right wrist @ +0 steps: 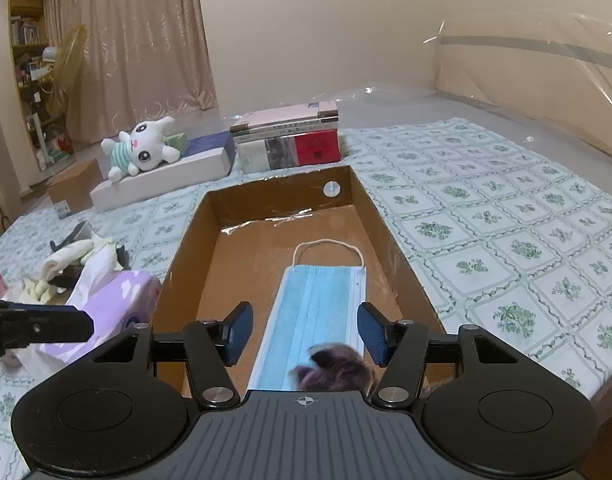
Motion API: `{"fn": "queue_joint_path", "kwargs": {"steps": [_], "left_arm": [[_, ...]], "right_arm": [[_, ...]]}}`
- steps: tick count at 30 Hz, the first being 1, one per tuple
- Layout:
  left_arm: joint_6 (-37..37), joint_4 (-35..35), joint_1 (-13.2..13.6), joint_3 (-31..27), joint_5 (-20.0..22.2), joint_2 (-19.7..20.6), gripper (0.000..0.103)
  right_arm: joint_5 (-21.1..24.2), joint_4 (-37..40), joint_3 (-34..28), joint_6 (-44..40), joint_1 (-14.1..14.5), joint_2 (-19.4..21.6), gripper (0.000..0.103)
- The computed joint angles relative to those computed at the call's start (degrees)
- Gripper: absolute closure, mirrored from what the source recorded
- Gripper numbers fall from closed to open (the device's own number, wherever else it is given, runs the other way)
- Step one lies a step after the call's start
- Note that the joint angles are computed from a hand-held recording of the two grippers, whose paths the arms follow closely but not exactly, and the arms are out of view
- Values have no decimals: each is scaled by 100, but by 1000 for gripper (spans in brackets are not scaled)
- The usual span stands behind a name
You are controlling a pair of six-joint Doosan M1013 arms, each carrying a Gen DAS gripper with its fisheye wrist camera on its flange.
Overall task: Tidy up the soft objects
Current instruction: 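Lower the brown cloth into the cardboard box and open the right gripper, then withdraw both tools from the box back toward the pile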
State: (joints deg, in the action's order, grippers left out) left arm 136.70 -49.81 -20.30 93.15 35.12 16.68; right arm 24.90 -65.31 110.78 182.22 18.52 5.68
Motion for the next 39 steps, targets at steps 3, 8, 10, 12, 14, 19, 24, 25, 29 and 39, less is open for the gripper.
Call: {"fn": "queue_joint_path", "kwargs": {"steps": [3, 8, 10, 12, 14, 19, 24, 25, 29, 39], "left_arm": [[-42, 66, 31, 93, -99, -85, 82], [-156, 303, 100, 293, -315, -273, 75], [-172, 361, 135, 381, -390, -360, 75], [-237, 466, 177, 460, -461, -443, 73], [-253, 496, 240, 547, -516, -530, 70], [-373, 628, 402, 757, -680, -740, 62], [-499, 732, 595, 926, -834, -902, 55], [-525, 741, 638, 959, -865, -930, 53], [-639, 851, 780, 1103, -1063, -1035, 40], [-1349, 1478, 1049, 1266, -1295, -1110, 28]], "right_arm": [[132, 249, -17, -168, 98, -35, 45], [455, 760, -90, -561, 326, -75, 45], [539, 854, -113, -632, 429, -93, 45], [615, 890, -137, -654, 529, -107, 45], [668, 899, -161, -638, 625, -118, 45], [771, 891, -274, -640, 863, -93, 45], [790, 914, -421, -784, 1055, -14, 44], [789, 929, -460, -842, 1091, 10, 44], [777, 969, -573, -1017, 1207, 87, 43], [393, 916, -691, -1127, 1318, 220, 36]]}}
